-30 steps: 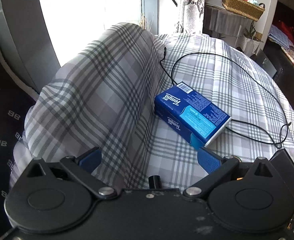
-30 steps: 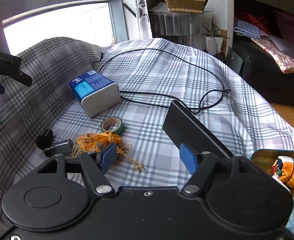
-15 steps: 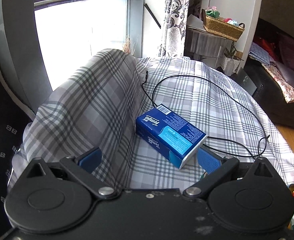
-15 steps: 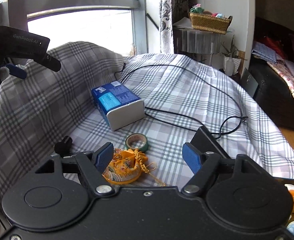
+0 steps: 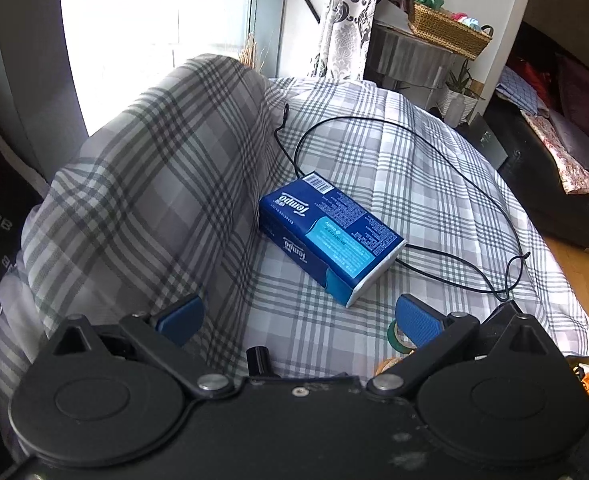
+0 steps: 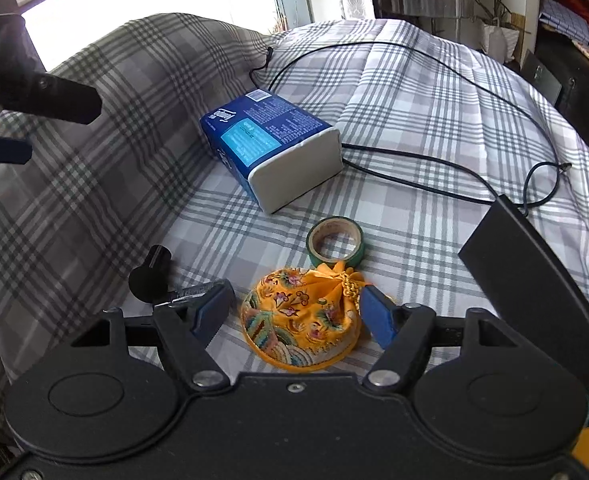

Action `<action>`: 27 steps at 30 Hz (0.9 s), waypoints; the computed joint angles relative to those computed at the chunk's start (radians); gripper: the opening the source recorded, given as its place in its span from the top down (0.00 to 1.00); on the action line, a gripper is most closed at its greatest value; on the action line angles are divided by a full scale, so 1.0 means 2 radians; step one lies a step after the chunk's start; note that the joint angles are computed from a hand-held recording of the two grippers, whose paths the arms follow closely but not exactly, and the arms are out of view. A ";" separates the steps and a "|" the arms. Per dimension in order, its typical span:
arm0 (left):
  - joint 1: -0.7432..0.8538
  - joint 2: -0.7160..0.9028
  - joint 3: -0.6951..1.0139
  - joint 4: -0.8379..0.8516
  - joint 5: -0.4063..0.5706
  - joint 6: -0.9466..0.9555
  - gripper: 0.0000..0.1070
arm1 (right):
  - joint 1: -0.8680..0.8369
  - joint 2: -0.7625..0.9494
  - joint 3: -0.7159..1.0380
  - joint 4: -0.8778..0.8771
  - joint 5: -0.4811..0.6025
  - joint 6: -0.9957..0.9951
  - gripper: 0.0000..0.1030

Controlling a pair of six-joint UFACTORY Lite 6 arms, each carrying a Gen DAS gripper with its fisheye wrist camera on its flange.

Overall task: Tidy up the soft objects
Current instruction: 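Move the right tool to the yellow floral pouch while the left tool nears the black cap, then grasp the black round cap with the left gripper while the right gripper holds the pouch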

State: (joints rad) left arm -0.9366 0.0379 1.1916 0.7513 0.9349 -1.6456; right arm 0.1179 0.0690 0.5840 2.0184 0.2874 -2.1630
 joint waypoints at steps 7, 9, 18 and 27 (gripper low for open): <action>0.051 0.006 -0.012 -0.085 -0.037 0.051 0.04 | 0.045 0.085 0.059 0.157 -0.052 -0.100 0.30; 0.064 0.007 -0.017 -0.109 -0.050 0.072 0.04 | 0.046 0.097 0.067 0.152 -0.054 -0.095 0.30; 0.079 0.029 -0.022 -0.156 -0.068 0.119 0.04 | 0.018 0.095 0.069 -0.025 -0.035 0.071 0.38; 0.098 0.047 -0.031 -0.208 -0.098 0.155 0.04 | -0.059 0.041 0.030 -0.230 0.022 0.238 0.43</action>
